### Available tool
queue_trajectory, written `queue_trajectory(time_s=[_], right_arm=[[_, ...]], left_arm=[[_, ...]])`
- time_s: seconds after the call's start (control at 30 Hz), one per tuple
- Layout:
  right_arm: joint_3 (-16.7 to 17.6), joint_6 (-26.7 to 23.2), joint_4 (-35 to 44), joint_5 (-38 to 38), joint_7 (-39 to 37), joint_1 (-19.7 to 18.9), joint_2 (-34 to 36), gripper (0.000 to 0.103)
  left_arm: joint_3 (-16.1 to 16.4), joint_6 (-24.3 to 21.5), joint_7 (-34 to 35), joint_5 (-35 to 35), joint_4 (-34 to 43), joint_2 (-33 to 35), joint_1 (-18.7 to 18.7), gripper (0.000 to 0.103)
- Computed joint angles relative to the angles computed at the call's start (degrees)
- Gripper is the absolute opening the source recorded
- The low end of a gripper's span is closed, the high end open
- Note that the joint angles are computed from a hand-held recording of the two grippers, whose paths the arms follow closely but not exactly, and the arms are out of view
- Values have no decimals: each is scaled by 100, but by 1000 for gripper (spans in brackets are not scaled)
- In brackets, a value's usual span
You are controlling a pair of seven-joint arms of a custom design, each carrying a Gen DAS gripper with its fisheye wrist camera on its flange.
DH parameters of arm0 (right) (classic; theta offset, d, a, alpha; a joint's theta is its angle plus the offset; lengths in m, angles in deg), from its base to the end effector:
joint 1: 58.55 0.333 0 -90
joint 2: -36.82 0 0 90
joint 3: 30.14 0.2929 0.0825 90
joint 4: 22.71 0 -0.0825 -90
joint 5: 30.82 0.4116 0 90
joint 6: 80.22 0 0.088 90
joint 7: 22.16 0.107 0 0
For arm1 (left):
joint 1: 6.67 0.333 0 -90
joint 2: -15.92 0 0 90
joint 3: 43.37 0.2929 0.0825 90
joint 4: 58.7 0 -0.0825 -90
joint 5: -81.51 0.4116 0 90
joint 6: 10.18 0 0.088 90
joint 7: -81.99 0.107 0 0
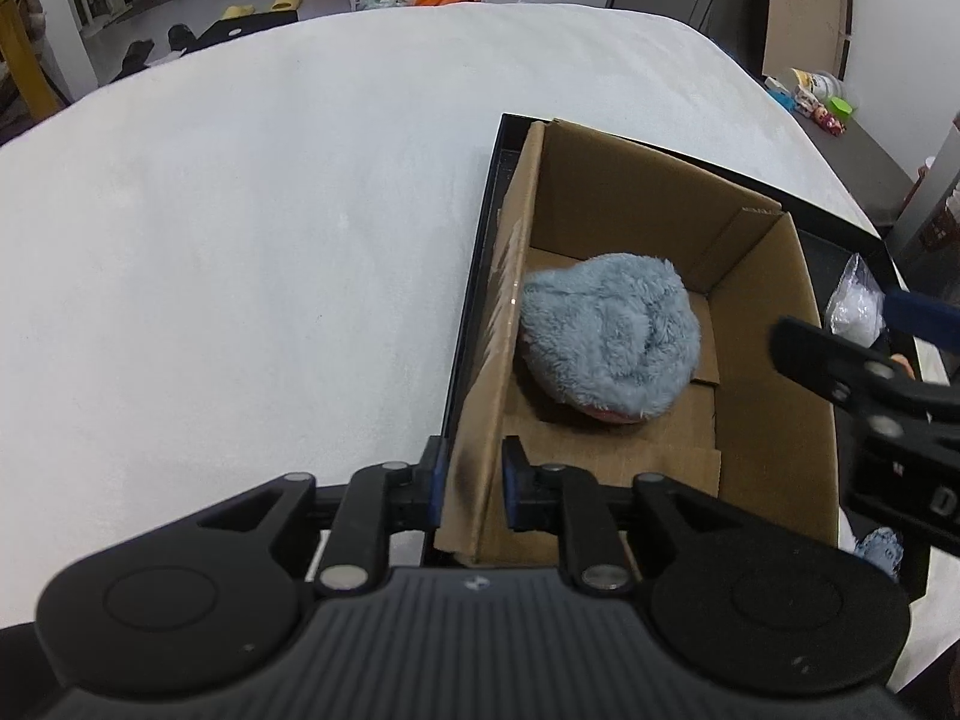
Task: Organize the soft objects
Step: 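Lift the grey plush with the right gripper and drop it into the box, then move the right gripper to the blue denim cloth and grasp it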
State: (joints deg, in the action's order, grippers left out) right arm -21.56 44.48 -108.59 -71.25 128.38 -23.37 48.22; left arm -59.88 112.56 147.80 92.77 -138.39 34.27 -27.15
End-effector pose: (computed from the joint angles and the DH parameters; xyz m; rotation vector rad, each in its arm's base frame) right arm 0.5186 0.4494 0.5887 -1.7370 1.7989 -0.7557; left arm 0.5911 -0.3973 0.5567 -1.7539 2.2775 -0.5913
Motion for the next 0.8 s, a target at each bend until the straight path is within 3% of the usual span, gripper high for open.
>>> queue_trajectory(time_s=[0.2,0.3,0.8], right_arm=[[38,-401,-527,-234,1054,70,-396,91],[111,-599,-696,-166,1426,21,-512,91],[370,-1199,-1611,211,2496,-154,-1140,91]], left_arm=[[-31,242,93,113,-242,-192,-43,55],[-25,291,72,248,-296,-231,-100,63],[-56,212,207,543,-416,-321,-261,68]])
